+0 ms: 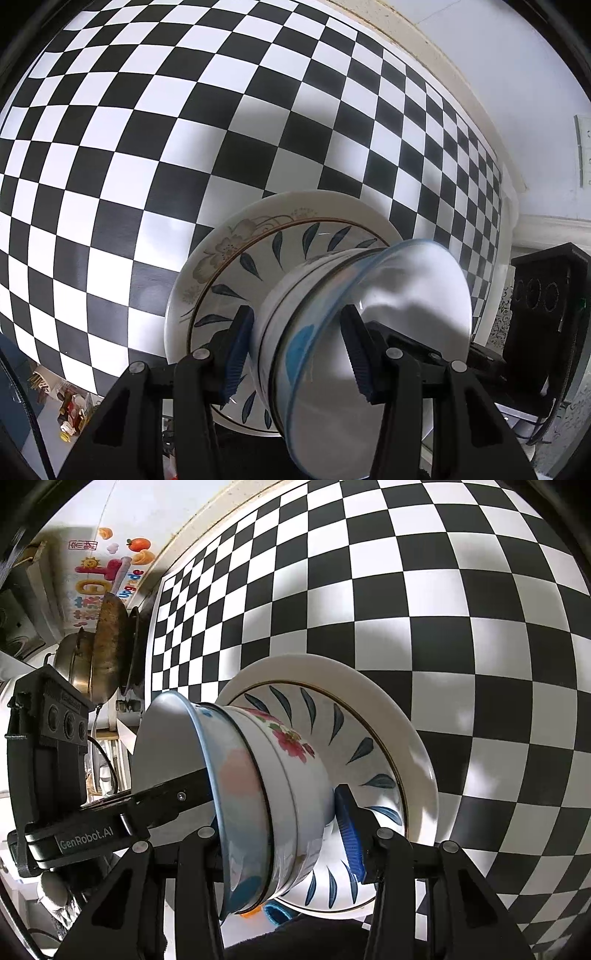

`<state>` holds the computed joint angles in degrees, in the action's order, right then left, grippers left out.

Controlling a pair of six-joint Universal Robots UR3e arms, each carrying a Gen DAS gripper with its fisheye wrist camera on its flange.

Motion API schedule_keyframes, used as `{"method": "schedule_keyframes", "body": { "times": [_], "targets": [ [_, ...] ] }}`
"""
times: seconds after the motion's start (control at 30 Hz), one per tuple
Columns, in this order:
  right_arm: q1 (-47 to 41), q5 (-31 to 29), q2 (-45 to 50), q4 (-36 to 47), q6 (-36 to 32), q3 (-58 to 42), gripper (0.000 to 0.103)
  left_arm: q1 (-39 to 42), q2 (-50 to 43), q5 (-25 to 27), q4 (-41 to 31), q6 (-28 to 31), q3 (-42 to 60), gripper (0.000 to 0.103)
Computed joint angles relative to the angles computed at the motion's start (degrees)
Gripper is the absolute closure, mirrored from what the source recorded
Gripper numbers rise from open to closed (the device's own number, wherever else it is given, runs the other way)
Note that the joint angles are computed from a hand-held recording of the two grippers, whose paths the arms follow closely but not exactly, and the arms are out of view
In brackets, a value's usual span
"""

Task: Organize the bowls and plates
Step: 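Lift the bowl stack and lower it onto the blue-striped plate stack, then open both tools and raise them away from the stacked dishes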

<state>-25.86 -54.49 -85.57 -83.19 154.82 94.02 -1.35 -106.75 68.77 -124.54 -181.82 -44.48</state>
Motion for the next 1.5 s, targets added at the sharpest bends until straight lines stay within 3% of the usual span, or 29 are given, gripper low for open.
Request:
{"method": "schedule_keyframes", "body": {
  "times": [0.73,1.03,1.3,1.5],
  "targets": [
    [-2.1,-1.9,-3.5,1.4,-1.8,0.2,0.057,-1.1,2.4,1.0,2.4,-1.2,-2.3,0.058],
    [-3.7,-4.2,-11.7,4.7,-4.7,-2.1,0.058,-2.8,4.7,4.8,0.4,-2.1,4.0,0.058],
    [-6.6,-6.0,-23.2,8.5,-7.2,-1.8,0.057,-5.2,8.8,12.0,0.1,-3.8,7.6,0.056],
    [-10.4,-7.0,-32.6,12.2,-7.5,-2.2,0.025,-6.7,14.1,17.1,3.2,-2.9,4.9,0.052]
  ]
}}
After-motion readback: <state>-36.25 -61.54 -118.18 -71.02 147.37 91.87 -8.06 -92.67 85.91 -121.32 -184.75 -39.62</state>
